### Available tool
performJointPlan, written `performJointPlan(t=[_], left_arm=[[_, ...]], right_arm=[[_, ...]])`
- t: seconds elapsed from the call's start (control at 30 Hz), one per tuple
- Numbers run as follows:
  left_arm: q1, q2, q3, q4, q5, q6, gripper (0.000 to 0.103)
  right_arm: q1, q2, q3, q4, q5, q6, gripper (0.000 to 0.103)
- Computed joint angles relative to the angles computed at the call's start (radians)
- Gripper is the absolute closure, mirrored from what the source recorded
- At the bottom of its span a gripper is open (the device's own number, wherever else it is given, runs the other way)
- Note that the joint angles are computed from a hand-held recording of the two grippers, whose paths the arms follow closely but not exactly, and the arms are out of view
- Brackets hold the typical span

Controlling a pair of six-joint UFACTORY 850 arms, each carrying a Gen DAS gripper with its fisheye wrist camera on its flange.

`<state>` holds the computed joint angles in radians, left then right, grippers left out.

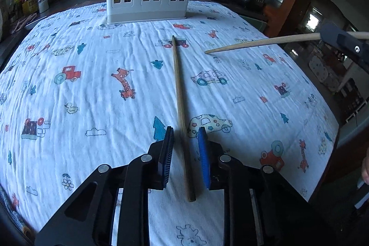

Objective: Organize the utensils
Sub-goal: 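Grasp a chopstick with the right tool while the left tool grasps another chopstick, then lift both chopsticks upright and carry them over the white holder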

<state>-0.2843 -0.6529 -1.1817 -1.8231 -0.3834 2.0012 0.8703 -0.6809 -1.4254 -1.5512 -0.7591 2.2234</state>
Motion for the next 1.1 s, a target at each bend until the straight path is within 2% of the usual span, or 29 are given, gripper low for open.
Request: performJointPlan(t=[0.07,0.1,0.2,0.27,0.37,0.63,0.8,0.9,1.1], left_arm=[[-0.007,-0.002,-0.005,-0.004,0.012,0.004,0.082],[-0.016,-0.001,-0.006,-0.026,0.036,0.025,0.086],[-0.039,0.007,0.003,-0.152,0.099,0.172,0.092],[-0.036,0.011,0.001,-0.132,0.104,0.142,0.097],[-0.015,0.028,0.002,-0.042,0.062,0.040,0.097],[0.032,0.124,0.012,-0.077,-0.038,0.104,0.098],[0.053,0.132,-0.055,0.009,-0.095,0.011,0.098],[0.055,0.120,-0.104,0.067,-0.096,-0.049,0.098],[0.053,0.097,-0.220,0.185,-0.084,-0.168,0.098]], right_arm=[[-0.001,0.008,0.006,-0.010,-0.002,0.000,0.096],[-0.003,0.010,0.007,-0.012,-0.001,-0.006,0.096],[-0.010,0.014,0.004,-0.016,0.020,-0.026,0.096],[-0.015,0.017,0.000,-0.011,0.031,-0.055,0.096],[-0.030,0.029,-0.001,-0.007,0.067,-0.082,0.096],[-0.071,0.074,-0.029,0.042,0.153,-0.224,0.096],[-0.099,0.083,-0.089,0.117,0.206,-0.366,0.096],[-0.116,0.074,-0.141,0.184,0.229,-0.473,0.096],[-0.133,0.026,-0.275,0.311,0.210,-0.717,0.096]])
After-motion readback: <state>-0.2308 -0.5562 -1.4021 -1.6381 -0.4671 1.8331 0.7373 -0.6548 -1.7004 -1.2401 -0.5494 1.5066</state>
